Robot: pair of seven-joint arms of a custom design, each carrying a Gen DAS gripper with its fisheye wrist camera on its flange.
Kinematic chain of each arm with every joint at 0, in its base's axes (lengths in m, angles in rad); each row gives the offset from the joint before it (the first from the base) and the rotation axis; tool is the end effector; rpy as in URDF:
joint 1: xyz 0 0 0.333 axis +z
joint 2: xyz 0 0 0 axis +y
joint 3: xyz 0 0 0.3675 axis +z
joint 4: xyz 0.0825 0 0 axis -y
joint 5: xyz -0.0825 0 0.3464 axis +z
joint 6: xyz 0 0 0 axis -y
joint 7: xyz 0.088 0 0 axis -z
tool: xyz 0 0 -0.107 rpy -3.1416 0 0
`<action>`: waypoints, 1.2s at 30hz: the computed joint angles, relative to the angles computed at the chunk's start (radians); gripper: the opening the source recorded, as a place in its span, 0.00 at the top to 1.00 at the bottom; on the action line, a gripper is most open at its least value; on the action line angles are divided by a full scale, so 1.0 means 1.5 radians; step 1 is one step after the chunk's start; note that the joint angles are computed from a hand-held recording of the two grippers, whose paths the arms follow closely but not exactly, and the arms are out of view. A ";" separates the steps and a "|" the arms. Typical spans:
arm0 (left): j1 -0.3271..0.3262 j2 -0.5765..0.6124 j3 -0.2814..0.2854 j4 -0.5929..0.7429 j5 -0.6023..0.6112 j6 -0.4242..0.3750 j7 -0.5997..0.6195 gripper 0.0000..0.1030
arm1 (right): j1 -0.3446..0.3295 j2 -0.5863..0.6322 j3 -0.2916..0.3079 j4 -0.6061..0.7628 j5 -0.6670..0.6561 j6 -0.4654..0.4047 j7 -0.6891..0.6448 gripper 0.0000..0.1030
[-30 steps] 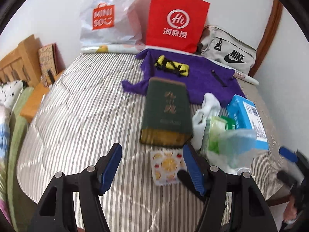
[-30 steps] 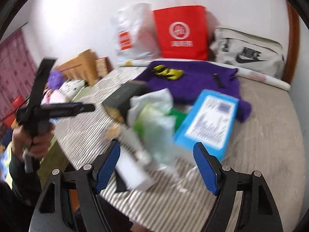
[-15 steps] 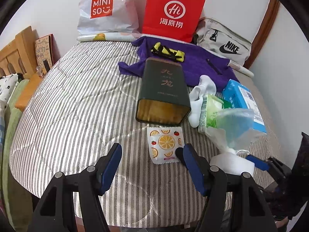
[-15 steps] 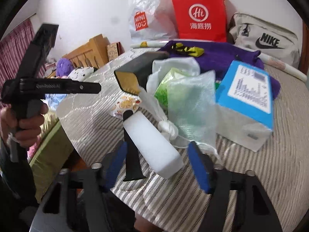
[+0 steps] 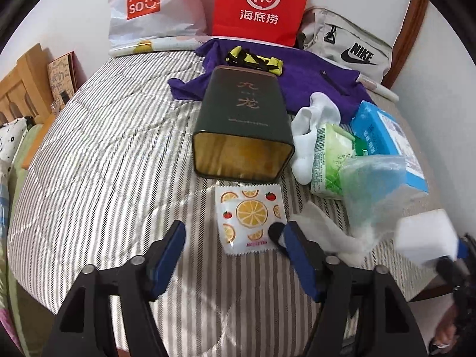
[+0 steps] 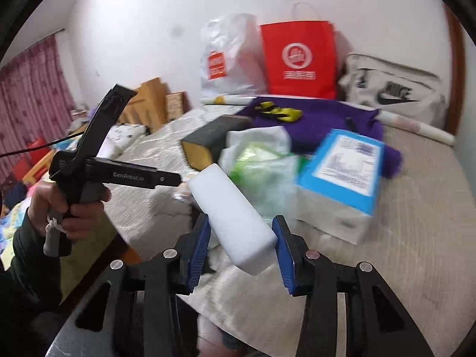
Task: Organize soft objects
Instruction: 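Grasp the orange-print snack packet with the left tool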
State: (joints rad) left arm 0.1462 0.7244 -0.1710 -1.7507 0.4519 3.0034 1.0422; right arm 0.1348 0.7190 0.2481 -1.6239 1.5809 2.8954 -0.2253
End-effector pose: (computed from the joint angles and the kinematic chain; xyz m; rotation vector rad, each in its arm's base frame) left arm 0.7095 -0.0244 0.2888 -2.0744 1.7902 -0.6103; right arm 0.6802 0.1725 0.2865 -1.9798 1.0761 -0.3167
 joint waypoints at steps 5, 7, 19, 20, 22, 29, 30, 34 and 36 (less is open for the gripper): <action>-0.023 0.034 0.014 0.056 0.002 -0.030 -0.001 0.26 | -0.006 0.008 -0.016 -0.002 0.003 0.027 0.021 0.59; -0.058 0.046 0.050 0.082 0.016 -0.054 -0.019 0.26 | -0.004 0.019 -0.024 0.002 -0.027 0.037 0.059 0.59; -0.093 0.083 0.083 0.137 0.057 -0.072 -0.053 0.22 | -0.035 0.071 0.022 0.029 -0.160 0.076 0.179 0.58; -0.096 0.079 0.091 0.128 0.066 -0.055 -0.060 0.31 | -0.039 0.072 0.026 0.029 -0.166 0.077 0.184 0.58; -0.091 0.071 0.092 0.110 0.077 -0.033 -0.063 0.41 | -0.047 0.073 0.034 0.029 -0.176 0.075 0.192 0.58; -0.077 0.060 0.106 0.085 0.093 0.002 -0.090 0.87 | -0.062 0.075 0.054 0.027 -0.191 0.081 0.204 0.58; -0.055 0.060 0.083 0.079 0.080 0.012 -0.066 0.89 | -0.064 0.074 0.058 0.026 -0.189 0.085 0.198 0.58; -0.014 0.056 0.040 0.067 0.061 0.012 -0.040 0.90 | -0.061 0.074 0.061 0.024 -0.199 0.101 0.199 0.58; 0.027 0.057 -0.013 0.055 0.036 0.017 -0.016 0.79 | -0.064 0.074 0.065 0.024 -0.201 0.105 0.201 0.58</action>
State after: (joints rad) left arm 0.1871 0.8103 -0.1897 -1.6679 0.5057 3.0287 1.0175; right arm 0.0388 0.8297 0.3455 -1.5884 1.2794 3.0522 0.0759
